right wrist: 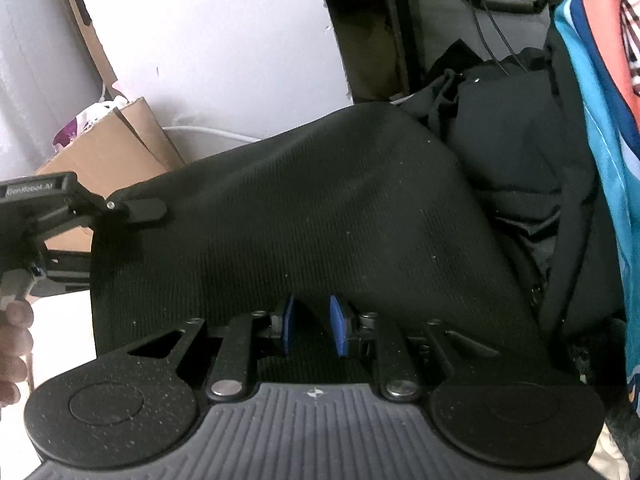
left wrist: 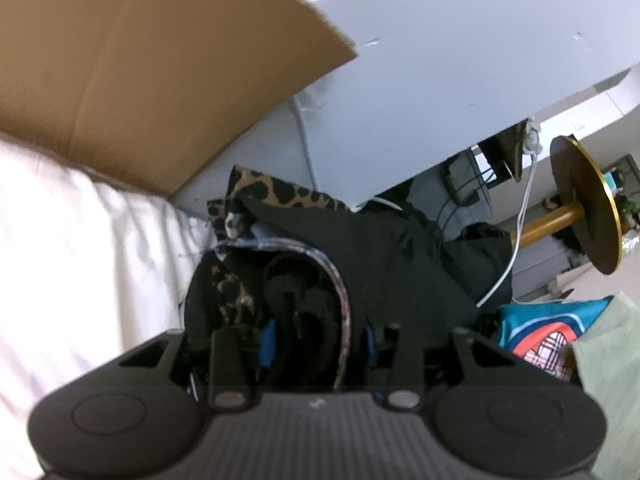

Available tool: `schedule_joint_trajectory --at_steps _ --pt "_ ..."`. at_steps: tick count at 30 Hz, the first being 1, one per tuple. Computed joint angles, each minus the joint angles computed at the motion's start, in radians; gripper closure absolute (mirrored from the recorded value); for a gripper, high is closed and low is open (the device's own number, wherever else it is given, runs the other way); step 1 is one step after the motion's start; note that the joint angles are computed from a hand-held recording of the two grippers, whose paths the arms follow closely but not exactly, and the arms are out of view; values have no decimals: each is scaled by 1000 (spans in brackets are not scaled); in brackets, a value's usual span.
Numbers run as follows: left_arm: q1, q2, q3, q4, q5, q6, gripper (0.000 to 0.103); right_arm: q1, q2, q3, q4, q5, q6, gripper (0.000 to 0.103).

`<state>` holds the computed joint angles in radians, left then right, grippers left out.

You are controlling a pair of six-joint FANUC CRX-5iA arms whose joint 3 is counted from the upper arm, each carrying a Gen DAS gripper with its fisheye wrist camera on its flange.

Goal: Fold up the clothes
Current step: 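Lower the shorts onto the pile and open the right gripper while the left gripper releases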

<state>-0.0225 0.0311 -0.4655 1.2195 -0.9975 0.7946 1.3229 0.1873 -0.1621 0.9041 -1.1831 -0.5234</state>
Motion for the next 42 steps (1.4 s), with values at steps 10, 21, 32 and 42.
schedule_joint_trajectory --at_steps 10,21,32,42 --pt "31 -12 -7 34 20 18 31 26 -9 -13 38 -15 -75 78" --pt "-36 60 12 112 36 23 52 22 15 11 92 37 -59 78" --pt "19 38 82 0 124 33 87 31 17 10 87 40 -71 78" --pt "37 -18 158 -90 -21 -23 67 73 4 0 99 -49 -124 70"
